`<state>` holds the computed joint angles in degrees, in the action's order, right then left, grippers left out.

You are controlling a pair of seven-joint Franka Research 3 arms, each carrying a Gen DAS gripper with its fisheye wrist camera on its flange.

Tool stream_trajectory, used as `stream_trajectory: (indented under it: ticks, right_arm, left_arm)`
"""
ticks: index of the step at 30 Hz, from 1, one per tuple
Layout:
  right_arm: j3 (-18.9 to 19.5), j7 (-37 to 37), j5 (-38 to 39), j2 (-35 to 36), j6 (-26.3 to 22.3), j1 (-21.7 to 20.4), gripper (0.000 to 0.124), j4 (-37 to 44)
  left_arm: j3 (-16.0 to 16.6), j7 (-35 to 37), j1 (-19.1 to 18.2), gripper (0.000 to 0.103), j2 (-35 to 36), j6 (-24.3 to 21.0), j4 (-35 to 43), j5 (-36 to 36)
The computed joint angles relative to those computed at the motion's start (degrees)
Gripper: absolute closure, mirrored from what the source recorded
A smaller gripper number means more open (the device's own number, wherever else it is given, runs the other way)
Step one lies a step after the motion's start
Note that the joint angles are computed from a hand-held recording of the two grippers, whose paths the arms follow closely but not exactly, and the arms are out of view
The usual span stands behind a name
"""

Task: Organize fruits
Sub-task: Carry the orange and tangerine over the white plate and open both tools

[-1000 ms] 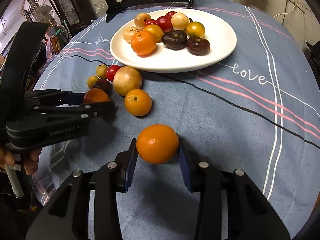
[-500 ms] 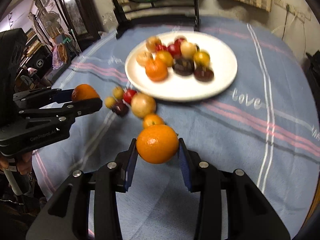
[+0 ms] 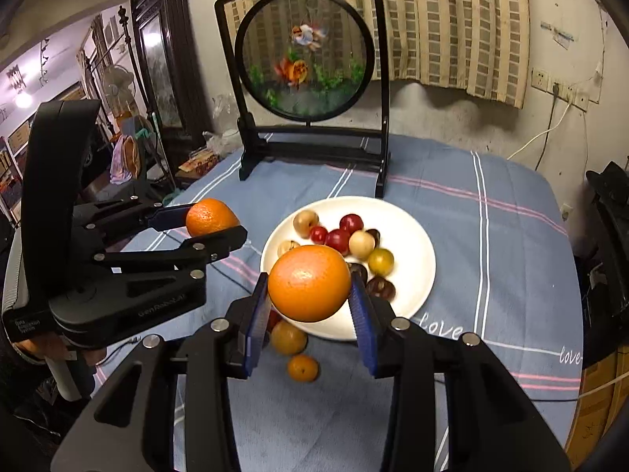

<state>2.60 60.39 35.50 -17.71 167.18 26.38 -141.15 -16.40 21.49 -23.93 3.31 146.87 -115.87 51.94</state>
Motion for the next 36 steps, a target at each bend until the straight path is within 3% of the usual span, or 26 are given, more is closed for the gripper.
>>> stream_trajectory:
  ticks: [20, 27, 36]
  right_arm:
    - [0.2, -3.2, 4.3, 8.9, -2.7, -2.9, 0.084, 6.4]
    - [1.2, -0.5, 0.4, 11.2, -3.0, -5.4, 0.084, 6.7]
    - [2.0, -1.2, 1.5, 17.4, -4.1, -6.7, 0.084, 11.5]
  left_arm:
    - [2.7, 3.9, -0.2, 0.059, 6.9, 0.2, 5.5, -2.9]
    - [3.8, 4.1, 0.5, 0.059, 7.6, 2.6, 4.0, -3.8]
    - [4.7, 7.7, 0.7, 0.059, 12.3, 3.5, 7.2, -8.0]
